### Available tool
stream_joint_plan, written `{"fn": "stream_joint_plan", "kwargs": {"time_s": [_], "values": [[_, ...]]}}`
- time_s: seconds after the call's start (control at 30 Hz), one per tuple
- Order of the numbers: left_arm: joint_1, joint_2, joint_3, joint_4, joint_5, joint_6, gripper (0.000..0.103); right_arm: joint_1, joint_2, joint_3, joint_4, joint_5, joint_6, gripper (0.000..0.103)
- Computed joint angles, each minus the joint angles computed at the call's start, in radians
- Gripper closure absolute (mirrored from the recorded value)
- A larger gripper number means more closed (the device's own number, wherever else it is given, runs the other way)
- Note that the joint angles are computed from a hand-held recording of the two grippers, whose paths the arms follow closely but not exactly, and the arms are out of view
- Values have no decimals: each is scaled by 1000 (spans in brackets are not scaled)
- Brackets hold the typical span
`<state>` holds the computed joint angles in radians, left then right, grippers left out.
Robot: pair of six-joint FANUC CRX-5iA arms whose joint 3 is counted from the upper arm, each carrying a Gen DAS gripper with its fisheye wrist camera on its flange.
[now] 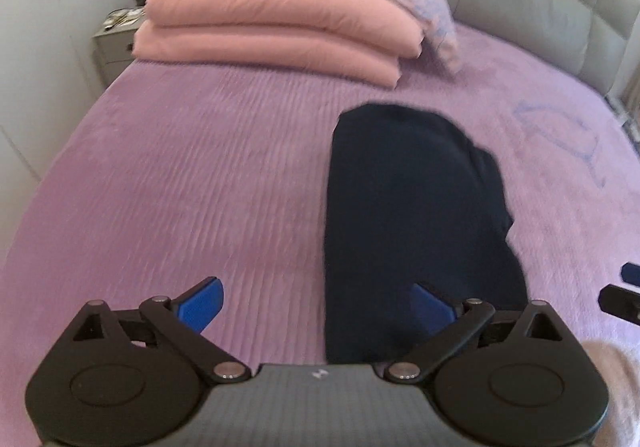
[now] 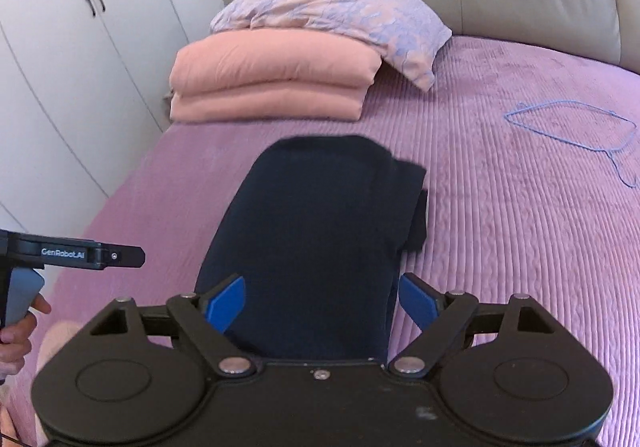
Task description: Fold large clothes
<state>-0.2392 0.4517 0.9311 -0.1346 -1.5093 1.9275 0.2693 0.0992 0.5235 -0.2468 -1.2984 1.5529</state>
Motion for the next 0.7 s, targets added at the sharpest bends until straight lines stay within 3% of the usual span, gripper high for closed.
{"fn": "stream_joint_plan", "kwargs": {"time_s": [0.33, 0.7], "values": [[-106, -101, -147, -105, 14, 33, 1, 98, -110, -210, 151, 38, -81, 4], [-141, -136, -260, -104, 41, 73, 1, 129, -154, -324, 167, 24, -60, 4]]}}
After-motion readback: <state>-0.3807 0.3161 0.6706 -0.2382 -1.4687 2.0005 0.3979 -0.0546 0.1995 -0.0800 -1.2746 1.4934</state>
